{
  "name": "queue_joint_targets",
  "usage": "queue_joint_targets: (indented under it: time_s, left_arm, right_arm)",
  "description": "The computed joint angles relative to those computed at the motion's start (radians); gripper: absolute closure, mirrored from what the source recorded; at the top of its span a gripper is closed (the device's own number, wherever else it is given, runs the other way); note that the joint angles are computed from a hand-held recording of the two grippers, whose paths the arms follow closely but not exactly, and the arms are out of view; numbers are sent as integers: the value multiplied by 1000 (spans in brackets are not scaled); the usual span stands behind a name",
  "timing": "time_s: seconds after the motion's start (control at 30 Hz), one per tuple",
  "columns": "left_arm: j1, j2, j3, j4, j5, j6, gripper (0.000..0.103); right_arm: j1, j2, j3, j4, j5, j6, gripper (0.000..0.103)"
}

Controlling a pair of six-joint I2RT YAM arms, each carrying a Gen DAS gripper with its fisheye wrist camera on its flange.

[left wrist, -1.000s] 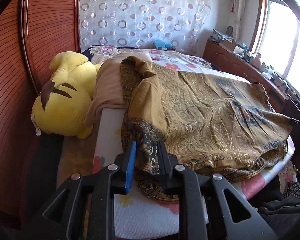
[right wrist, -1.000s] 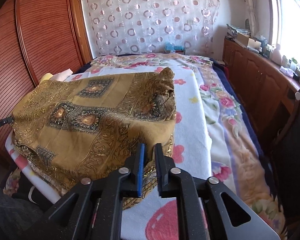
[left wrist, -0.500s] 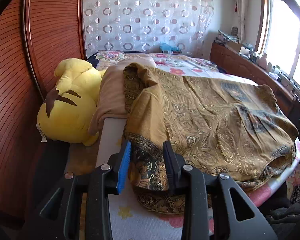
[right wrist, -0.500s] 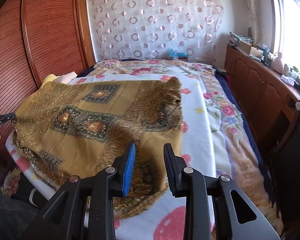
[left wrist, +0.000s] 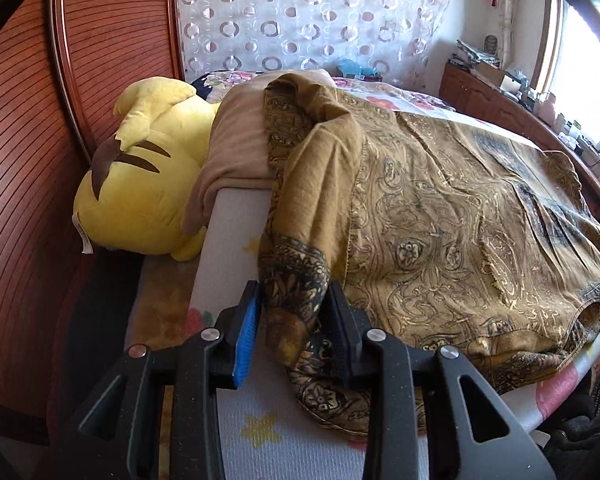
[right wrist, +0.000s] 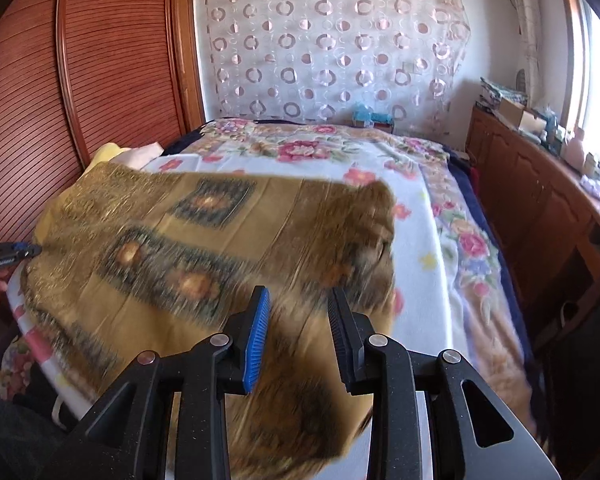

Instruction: Fold small clothes

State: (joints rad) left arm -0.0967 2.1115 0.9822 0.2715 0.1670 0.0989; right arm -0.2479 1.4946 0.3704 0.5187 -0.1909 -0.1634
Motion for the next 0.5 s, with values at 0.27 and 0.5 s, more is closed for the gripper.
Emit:
queue_joint_targets:
  time_s: [0.27,0.5]
  left_arm:
    - [5,7,-8,28,14,-12,69]
    - [16,17,-8,47,40,-15,69]
  right_arm:
    - [-52,321,508,-233,4,62,72]
    - [-46,577,875,-430,21,172,72]
